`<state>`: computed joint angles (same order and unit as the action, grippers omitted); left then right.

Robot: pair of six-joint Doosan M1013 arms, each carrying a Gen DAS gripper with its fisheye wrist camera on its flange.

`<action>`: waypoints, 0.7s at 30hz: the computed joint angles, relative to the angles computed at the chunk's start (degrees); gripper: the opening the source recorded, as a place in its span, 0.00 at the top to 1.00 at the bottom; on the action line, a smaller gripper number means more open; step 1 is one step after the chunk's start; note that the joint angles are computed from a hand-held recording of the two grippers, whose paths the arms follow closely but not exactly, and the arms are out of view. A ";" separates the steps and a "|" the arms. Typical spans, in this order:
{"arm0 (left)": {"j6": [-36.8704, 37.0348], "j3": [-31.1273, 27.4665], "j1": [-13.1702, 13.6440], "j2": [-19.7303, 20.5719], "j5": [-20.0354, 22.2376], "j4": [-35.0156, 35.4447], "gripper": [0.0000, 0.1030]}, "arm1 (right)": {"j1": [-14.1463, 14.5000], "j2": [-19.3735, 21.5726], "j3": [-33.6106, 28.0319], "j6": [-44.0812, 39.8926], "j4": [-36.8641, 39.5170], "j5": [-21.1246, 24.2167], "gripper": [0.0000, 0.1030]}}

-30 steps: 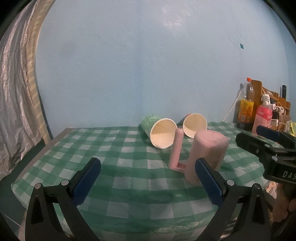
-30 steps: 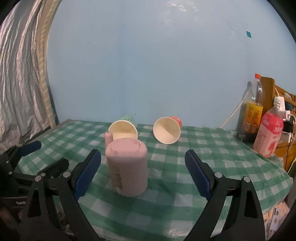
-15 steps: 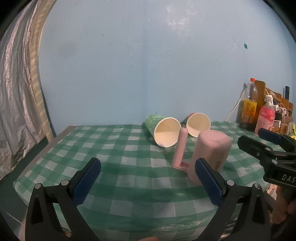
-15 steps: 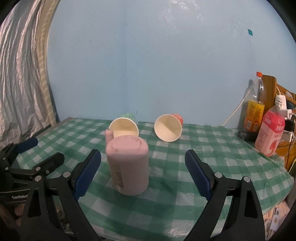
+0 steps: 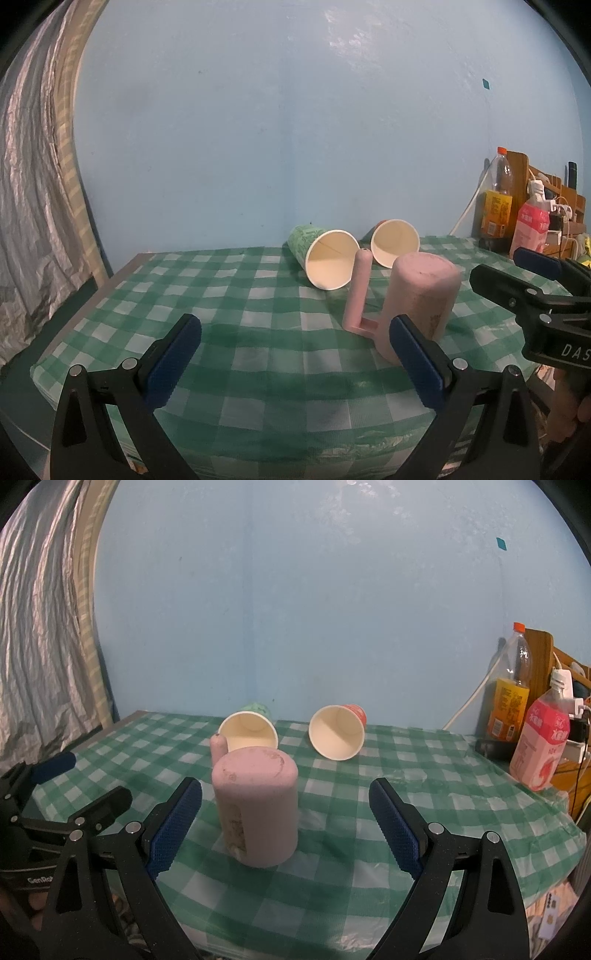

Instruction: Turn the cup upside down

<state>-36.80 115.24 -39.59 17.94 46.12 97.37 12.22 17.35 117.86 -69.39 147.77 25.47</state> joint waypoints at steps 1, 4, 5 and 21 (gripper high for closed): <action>0.08 0.00 0.02 0.00 -0.06 0.01 0.00 | -0.02 -0.01 0.01 0.06 -0.06 0.00 0.12; 0.27 -0.03 0.00 -0.01 -0.09 -0.14 0.00 | 0.01 0.01 -0.01 0.14 -0.11 -0.06 0.12; 0.39 -0.05 0.01 0.02 -0.13 -0.21 0.00 | 0.01 0.01 -0.04 0.23 -0.24 -0.13 0.12; 1.68 -0.28 0.14 0.20 -0.93 -1.12 0.00 | 0.06 -0.02 -0.05 0.51 -0.88 -0.37 0.12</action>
<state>-35.12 114.97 -39.45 18.14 45.19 96.25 12.28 17.33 117.81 -68.88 146.89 25.10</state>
